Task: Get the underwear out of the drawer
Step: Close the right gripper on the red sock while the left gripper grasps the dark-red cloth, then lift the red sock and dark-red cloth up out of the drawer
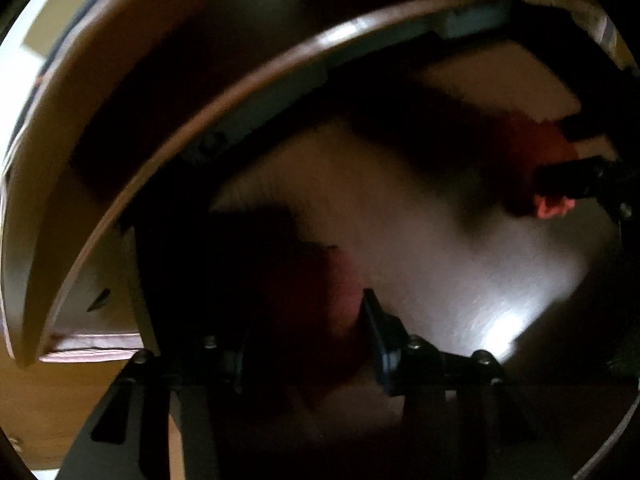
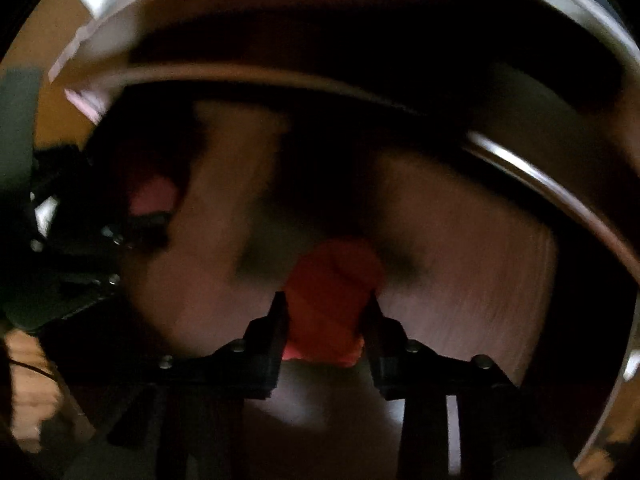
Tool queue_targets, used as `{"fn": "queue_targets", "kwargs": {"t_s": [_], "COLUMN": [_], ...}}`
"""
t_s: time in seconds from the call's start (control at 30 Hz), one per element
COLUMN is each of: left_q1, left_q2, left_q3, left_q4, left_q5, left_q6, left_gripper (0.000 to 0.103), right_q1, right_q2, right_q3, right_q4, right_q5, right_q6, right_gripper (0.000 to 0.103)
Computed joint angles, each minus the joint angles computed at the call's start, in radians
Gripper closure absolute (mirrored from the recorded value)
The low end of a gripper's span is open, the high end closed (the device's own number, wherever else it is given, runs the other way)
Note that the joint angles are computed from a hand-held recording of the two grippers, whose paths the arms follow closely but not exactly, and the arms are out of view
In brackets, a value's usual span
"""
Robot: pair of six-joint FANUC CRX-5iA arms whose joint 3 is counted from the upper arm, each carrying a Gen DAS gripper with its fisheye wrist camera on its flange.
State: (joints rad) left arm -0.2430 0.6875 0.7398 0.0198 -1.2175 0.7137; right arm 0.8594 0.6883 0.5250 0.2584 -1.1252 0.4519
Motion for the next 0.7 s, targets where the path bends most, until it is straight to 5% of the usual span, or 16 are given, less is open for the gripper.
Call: {"fn": "queue_targets", "kwargs": {"t_s": [0.3, 0.5, 0.7], "left_q1": [0.114, 0.149, 0.114], "left_q2": [-0.048, -0.177, -0.239], "left_q3": [-0.134, -0.37, -0.459], "left_q4": [0.393, 0.553, 0.631], "left_q5": [0.028, 0.132, 0.193], "left_q6": [0.019, -0.055, -0.103], "left_gripper": [0.063, 0.063, 0.063], "right_q1": [0.051, 0.059, 0.125], "right_q2": [-0.213, -0.304, -0.409], "right_q3": [-0.446, -0.6, -0.693], "right_q4": [0.407, 0.643, 0.73], "right_q5": [0.436, 0.485, 0.356], "right_q6": [-0.569, -0.812, -0.916], "right_gripper": [0.066, 0.066, 0.066]}}
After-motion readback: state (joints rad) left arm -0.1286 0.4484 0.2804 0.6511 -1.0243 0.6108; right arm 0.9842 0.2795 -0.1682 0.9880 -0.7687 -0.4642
